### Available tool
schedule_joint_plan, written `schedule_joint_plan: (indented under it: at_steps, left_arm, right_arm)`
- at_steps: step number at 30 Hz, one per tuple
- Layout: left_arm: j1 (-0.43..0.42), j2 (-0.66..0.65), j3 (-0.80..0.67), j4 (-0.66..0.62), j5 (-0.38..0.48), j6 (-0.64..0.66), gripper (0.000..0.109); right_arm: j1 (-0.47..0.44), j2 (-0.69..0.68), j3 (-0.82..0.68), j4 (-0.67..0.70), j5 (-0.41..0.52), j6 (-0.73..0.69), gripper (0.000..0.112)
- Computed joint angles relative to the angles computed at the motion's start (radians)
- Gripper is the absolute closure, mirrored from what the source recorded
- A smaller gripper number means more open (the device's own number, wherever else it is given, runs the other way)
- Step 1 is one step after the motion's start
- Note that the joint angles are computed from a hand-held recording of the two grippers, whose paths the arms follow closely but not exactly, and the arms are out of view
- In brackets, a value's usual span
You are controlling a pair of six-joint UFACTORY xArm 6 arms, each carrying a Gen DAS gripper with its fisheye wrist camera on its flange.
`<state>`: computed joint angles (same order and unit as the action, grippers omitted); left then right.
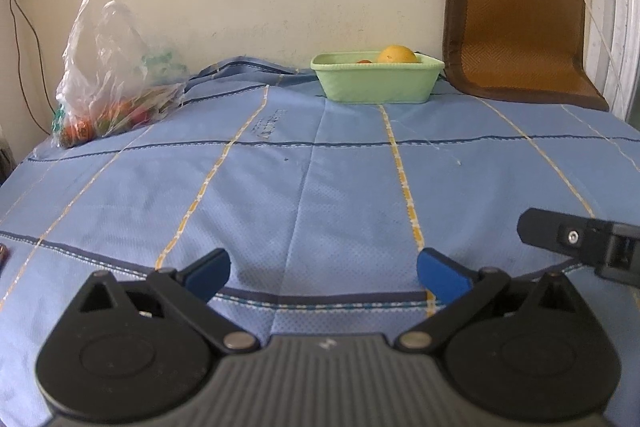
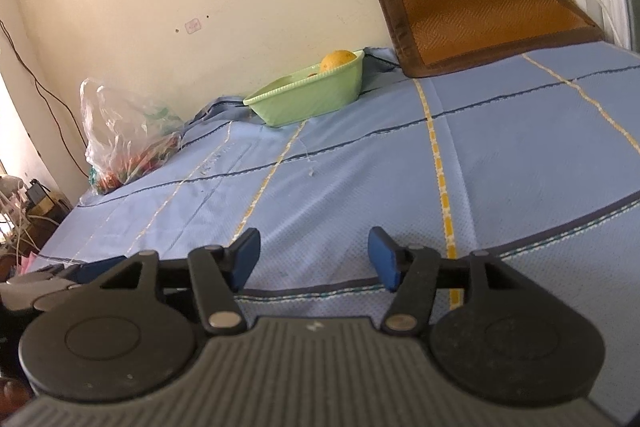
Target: Organize fruits
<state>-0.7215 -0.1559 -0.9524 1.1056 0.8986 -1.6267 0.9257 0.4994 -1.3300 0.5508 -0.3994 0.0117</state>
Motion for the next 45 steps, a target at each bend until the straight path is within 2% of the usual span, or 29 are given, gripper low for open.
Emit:
schedule_joint_plan:
  at_steps: [9,19,27,36,45]
  left_arm:
    - [-0.001,-0.01,0.008,0.002,0.004,-0.03,0.006]
    - [-0.001,-0.02,0.019,0.015,-0.003,-0.042,0.006]
    - [-0.032,-0.008,0.001,0.034,0.059,-0.045,0.006]
    - [-0.039,0.002,-0.012,0.027,0.09,-0.032,0.006]
    - [-0.029,0.0,-0.007,-0.007,0.081,-0.026,0.006]
  right_arm:
    - [-0.022,-0.007,0.025,-0.113,-0.009,0.108,0.047]
    - [-0.012,-0.006,0.017,-0.068,-0.009,0.06,0.047]
    - [-0.003,-0.002,0.006,-0.023,-0.006,0.013,0.047]
    - [-0.005,-0.003,0.007,-0.03,-0.005,0.019,0.047]
    - [-0.005,-0.004,0.008,-0.029,-0.005,0.017,0.047]
